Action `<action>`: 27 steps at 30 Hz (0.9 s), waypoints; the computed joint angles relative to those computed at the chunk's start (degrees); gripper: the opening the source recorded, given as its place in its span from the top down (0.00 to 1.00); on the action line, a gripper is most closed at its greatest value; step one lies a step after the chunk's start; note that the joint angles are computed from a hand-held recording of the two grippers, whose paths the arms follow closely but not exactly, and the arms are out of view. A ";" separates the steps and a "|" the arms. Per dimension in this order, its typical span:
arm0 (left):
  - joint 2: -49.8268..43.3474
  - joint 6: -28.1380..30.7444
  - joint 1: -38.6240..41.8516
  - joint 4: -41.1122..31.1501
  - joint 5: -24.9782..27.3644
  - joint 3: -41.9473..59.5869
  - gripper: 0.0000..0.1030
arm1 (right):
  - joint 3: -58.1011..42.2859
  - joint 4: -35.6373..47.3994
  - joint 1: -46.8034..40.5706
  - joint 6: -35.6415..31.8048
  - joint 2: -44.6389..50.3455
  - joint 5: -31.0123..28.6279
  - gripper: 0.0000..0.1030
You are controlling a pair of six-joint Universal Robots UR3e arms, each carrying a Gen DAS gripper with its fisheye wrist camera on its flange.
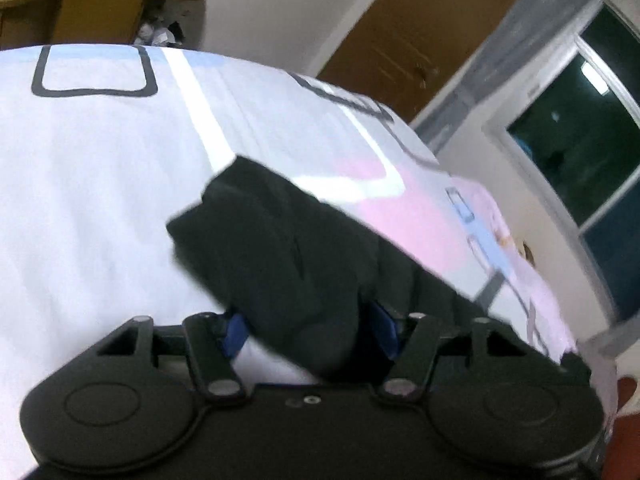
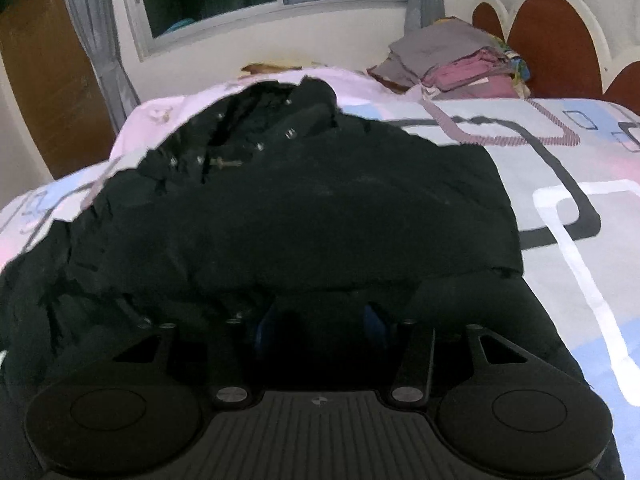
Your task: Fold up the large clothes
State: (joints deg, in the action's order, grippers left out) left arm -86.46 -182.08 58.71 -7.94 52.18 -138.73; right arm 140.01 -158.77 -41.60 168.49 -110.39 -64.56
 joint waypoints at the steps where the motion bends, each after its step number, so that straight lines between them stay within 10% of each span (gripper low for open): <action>1: -2.04 -1.43 -1.05 1.55 0.48 1.72 0.58 | -0.46 0.33 0.26 0.61 -0.14 -0.17 0.52; 3: -4.00 -1.44 -2.73 2.10 -1.25 3.87 0.88 | -1.34 0.64 0.30 0.91 -0.23 -0.44 0.52; 11: -6.91 -9.15 -25.64 13.09 0.51 15.84 0.92 | -2.20 2.67 -5.39 0.62 -3.80 3.31 0.52; 19: -19.95 -9.68 -64.14 7.75 18.24 37.01 0.92 | -6.23 1.07 -8.64 3.57 3.15 7.24 0.52; 27: -39.26 -7.71 -84.40 -4.87 26.39 61.02 0.93 | -7.46 5.05 -18.18 -0.49 5.19 14.81 0.52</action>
State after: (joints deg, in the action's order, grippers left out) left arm -125.72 -189.79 -25.69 -12.81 78.57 -77.71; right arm 132.55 -153.73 -59.78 168.00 -105.20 -49.74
